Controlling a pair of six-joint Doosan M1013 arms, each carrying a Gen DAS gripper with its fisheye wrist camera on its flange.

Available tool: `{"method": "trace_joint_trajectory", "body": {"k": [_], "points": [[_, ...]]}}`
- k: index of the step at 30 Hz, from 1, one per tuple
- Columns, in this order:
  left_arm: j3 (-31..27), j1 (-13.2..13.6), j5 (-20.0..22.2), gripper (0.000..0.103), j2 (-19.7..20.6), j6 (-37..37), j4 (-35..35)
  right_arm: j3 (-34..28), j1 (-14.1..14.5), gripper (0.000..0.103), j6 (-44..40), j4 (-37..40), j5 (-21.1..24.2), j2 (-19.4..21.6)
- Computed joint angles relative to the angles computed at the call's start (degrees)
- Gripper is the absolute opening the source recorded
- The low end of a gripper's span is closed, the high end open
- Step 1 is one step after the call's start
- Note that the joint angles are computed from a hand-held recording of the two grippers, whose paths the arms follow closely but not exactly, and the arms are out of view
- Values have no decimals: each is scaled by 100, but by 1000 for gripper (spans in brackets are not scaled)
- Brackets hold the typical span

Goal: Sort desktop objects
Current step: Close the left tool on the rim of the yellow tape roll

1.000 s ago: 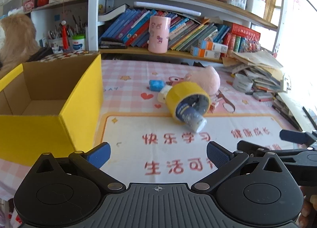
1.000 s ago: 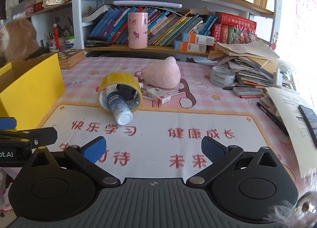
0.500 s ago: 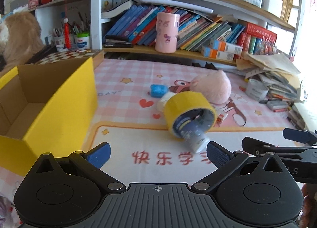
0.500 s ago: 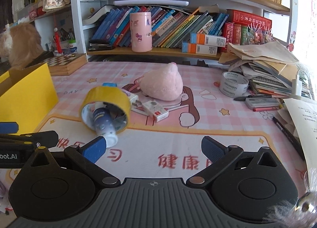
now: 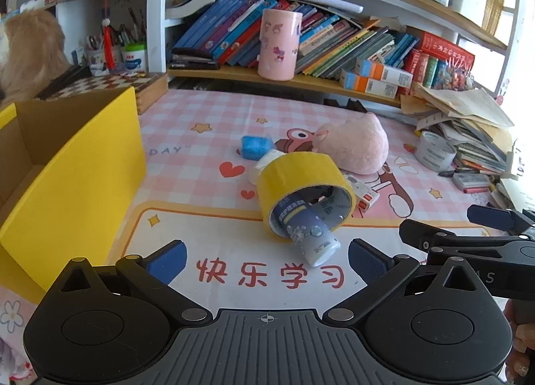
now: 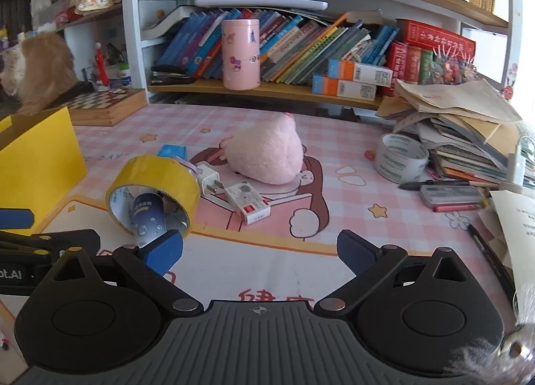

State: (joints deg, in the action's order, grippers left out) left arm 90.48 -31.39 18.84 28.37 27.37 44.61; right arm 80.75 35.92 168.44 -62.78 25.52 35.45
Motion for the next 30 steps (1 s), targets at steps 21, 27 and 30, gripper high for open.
{"method": "trace_joint_trajectory", "body": {"k": [21,27,30], "points": [[-264,-32,106,95,169,1236,-1071,-166,-223,73,-1733,1582,-394,96],[-352,0,21,95,219,795,-731,-185,-241,73,-1740,1548,-407,107],[-505,23,77,84,311,809,-614,-217,-261,73,-1879,1723,-390,124]]}}
